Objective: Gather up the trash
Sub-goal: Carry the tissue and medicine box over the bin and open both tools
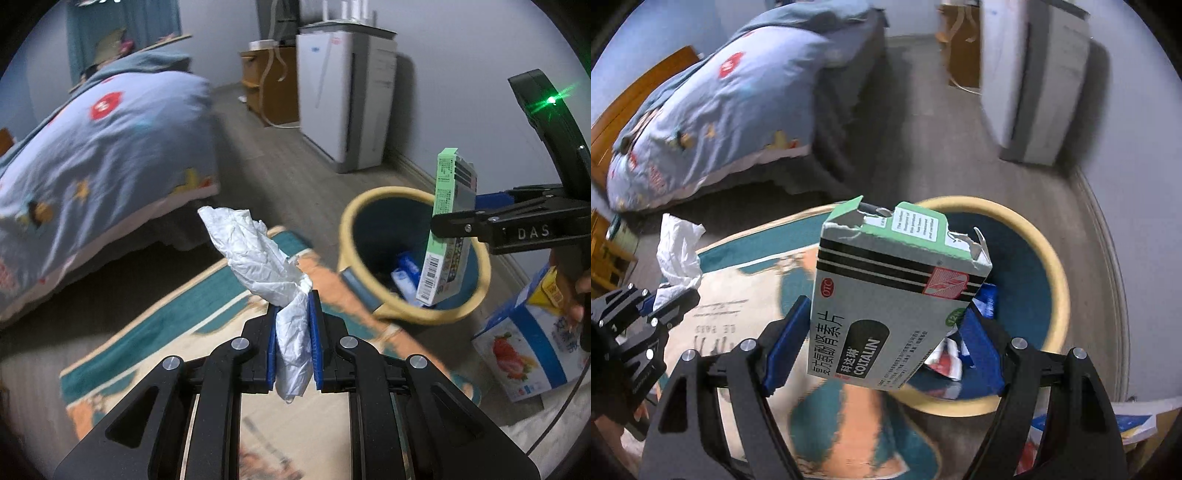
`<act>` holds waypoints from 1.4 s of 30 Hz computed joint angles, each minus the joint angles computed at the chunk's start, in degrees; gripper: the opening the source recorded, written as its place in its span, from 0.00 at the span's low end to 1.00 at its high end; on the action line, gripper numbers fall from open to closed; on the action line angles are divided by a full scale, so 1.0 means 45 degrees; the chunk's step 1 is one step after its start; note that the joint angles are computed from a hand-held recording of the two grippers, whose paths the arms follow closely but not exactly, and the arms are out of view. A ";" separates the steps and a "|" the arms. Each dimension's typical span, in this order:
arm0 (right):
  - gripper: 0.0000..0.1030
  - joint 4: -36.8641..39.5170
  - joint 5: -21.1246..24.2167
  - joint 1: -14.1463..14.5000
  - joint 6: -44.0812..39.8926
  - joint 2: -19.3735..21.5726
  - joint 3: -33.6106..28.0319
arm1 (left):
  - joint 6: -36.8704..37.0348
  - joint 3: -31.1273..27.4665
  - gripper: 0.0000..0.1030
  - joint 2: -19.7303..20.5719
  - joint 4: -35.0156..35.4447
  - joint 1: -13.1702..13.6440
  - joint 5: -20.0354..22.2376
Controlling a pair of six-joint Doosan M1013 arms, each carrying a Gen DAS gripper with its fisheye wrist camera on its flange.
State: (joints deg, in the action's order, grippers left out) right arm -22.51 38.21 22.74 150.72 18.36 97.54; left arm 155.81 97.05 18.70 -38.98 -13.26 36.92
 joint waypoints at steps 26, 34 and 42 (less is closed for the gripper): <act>0.76 0.0378 0.0670 -0.1347 0.2119 0.0018 0.1263 | 0.0456 -0.0088 0.15 0.1304 0.0616 -0.2468 0.0187; 0.76 0.0717 0.0527 -0.1360 0.1928 0.0222 0.1068 | 0.0472 -0.0159 0.16 0.1417 0.0293 -0.2351 0.0156; 0.76 0.0550 0.0248 -0.1428 0.2408 0.0217 0.1142 | 0.0804 -0.0146 0.24 0.1463 -0.0096 -0.2320 0.0091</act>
State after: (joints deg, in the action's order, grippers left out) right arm -20.04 39.33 16.32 161.56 19.34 102.68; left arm 159.43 96.39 25.28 -39.41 -23.70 37.33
